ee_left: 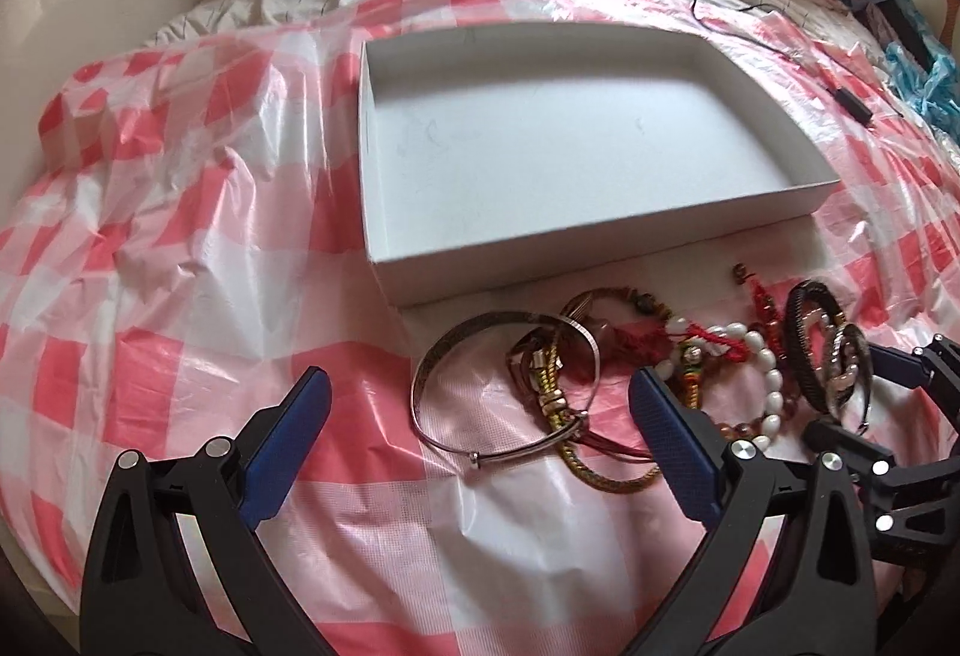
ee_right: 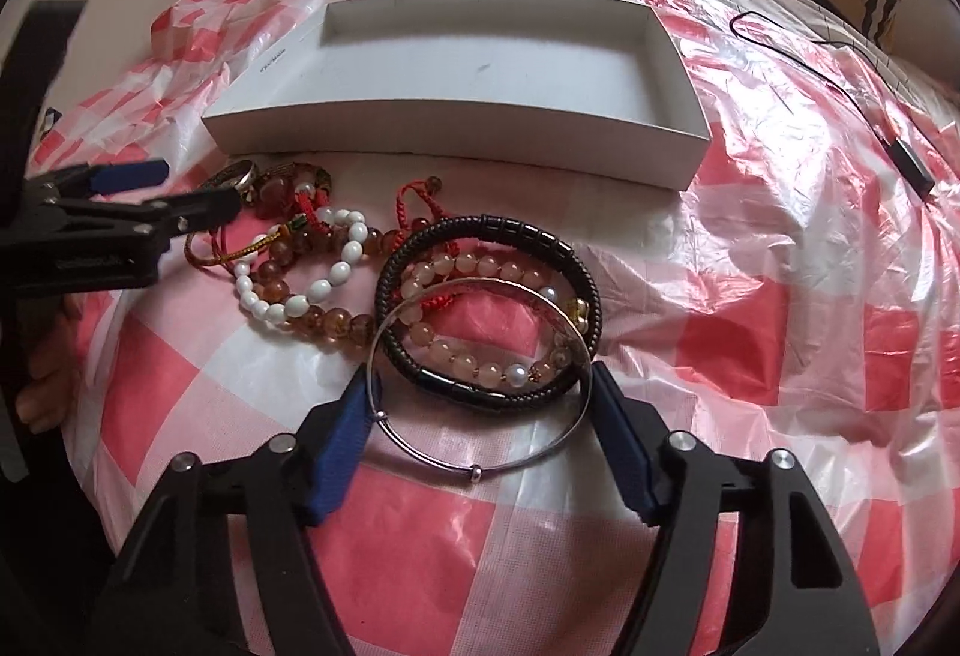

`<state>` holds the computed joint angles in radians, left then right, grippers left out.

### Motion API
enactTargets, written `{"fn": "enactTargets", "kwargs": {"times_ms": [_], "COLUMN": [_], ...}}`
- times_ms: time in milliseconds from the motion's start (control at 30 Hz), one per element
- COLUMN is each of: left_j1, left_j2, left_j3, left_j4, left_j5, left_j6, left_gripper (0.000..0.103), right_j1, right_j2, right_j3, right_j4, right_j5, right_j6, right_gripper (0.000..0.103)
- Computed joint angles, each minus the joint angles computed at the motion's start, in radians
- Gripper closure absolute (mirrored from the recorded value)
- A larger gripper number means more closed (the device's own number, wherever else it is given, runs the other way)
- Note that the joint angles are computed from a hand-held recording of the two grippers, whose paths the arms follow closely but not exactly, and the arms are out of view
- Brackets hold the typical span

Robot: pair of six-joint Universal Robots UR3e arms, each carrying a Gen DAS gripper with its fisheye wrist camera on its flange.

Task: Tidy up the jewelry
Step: 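Move both tools toward the jewelry pile beside the white tray, then grasp a silver bangle with the right gripper while the left grasps another bangle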

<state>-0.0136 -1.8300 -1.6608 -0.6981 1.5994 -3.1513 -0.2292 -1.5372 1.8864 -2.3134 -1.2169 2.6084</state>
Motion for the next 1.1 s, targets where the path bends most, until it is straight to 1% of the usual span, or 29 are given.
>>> {"fn": "enactTargets", "kwargs": {"times_ms": [33, 67, 100, 133, 167, 200, 333, 367, 400, 433, 467, 500, 600, 633, 667, 700, 733, 767, 800, 867, 1000, 1100], "left_j1": [0.008, 0.014, 0.015, 0.021, 0.031, 0.037, 0.059, 0.06, 0.061, 0.059, 0.06, 0.059, 0.055, 0.055, 0.05, 0.041, 0.036, 0.034, 0.027, 0.013, 0.003, -0.009], "left_j2": [-0.008, -0.015, -0.02, -0.017, -0.01, -0.005, 0.026, 0.042, 0.057, 0.066, 0.075, 0.085, 0.093, 0.1, 0.099, 0.093, 0.089, 0.09, 0.09, 0.089, 0.06, 0.037], "left_j3": [0.005, 0.009, 0.011, 0.004, -0.003, -0.012, -0.052, -0.069, -0.084, -0.095, -0.105, -0.113, -0.118, -0.124, -0.12, -0.115, -0.11, -0.112, -0.113, -0.12, -0.086, -0.065], "left_j4": [-0.011, -0.021, -0.021, -0.012, -0.009, -0.004, 0.024, 0.034, 0.044, 0.055, 0.062, 0.065, 0.053, 0.049, 0.041, 0.035, 0.029, 0.029, 0.039, 0.068, 0.051, 0.051], "left_j5": [-0.016, -0.028, -0.03, -0.045, -0.069, -0.083, -0.122, -0.13, -0.133, -0.131, -0.13, -0.131, -0.132, -0.132, -0.127, -0.113, -0.105, -0.102, -0.088, -0.061, -0.054, -0.042], "left_j6": [0.004, 0.008, 0.011, 0.019, 0.027, 0.03, 0.045, 0.047, 0.048, 0.049, 0.05, 0.05, 0.055, 0.061, 0.065, 0.064, 0.068, 0.072, 0.071, 0.07, 0.065, 0.061], "left_gripper": [0.011, 0.023, 0.032, 0.035, 0.045, 0.047, 0.047, 0.047, 0.048, 0.048, 0.048, 0.048, 0.048, 0.048, 0.048, 0.046, 0.044, 0.037, 0.027, 0.019, 0.017, 0.016], "right_j1": [-0.005, -0.006, -0.006, -0.007, -0.007, -0.012, -0.046, -0.058, -0.064, -0.073, -0.087, -0.102, -0.09, -0.089, -0.087, -0.083, -0.082, -0.089, -0.089, -0.081, -0.037, -0.03], "right_j2": [-0.001, -0.002, -0.004, -0.007, -0.011, -0.017, -0.067, -0.084, -0.096, -0.105, -0.11, -0.119, -0.118, -0.113, -0.109, -0.113, -0.124, -0.141, -0.152, -0.149, -0.1, -0.06], "right_j3": [0.002, 0.004, 0.005, 0.008, 0.009, 0.014, 0.034, 0.041, 0.046, 0.044, 0.04, 0.044, 0.059, 0.056, 0.049, 0.053, 0.065, 0.079, 0.083, 0.073, 0.035, 0.003], "right_j4": [0.002, 0.0, -0.002, -0.004, -0.007, -0.008, 0.005, 0.013, 0.017, 0.034, 0.06, 0.075, 0.056, 0.066, 0.079, 0.069, 0.046, 0.038, 0.041, 0.061, 0.067, 0.079], "right_j5": [0.008, 0.011, 0.012, 0.014, 0.014, 0.017, 0.048, 0.058, 0.059, 0.062, 0.078, 0.095, 0.063, 0.059, 0.057, 0.045, 0.04, 0.05, 0.057, 0.06, 0.036, 0.051], "right_j6": [-0.003, -0.004, -0.004, -0.003, -0.001, -0.002, -0.006, -0.012, -0.012, -0.016, -0.02, -0.024, -0.03, -0.036, -0.042, -0.036, -0.031, -0.039, -0.048, -0.061, -0.056, -0.043], "right_gripper": [0.035, 0.036, 0.036, 0.036, 0.036, 0.036, 0.036, 0.039, 0.058, 0.071, 0.073, 0.073, 0.073, 0.072, 0.061, 0.041, 0.031, 0.023, 0.023, 0.023, 0.023, 0.023]}}
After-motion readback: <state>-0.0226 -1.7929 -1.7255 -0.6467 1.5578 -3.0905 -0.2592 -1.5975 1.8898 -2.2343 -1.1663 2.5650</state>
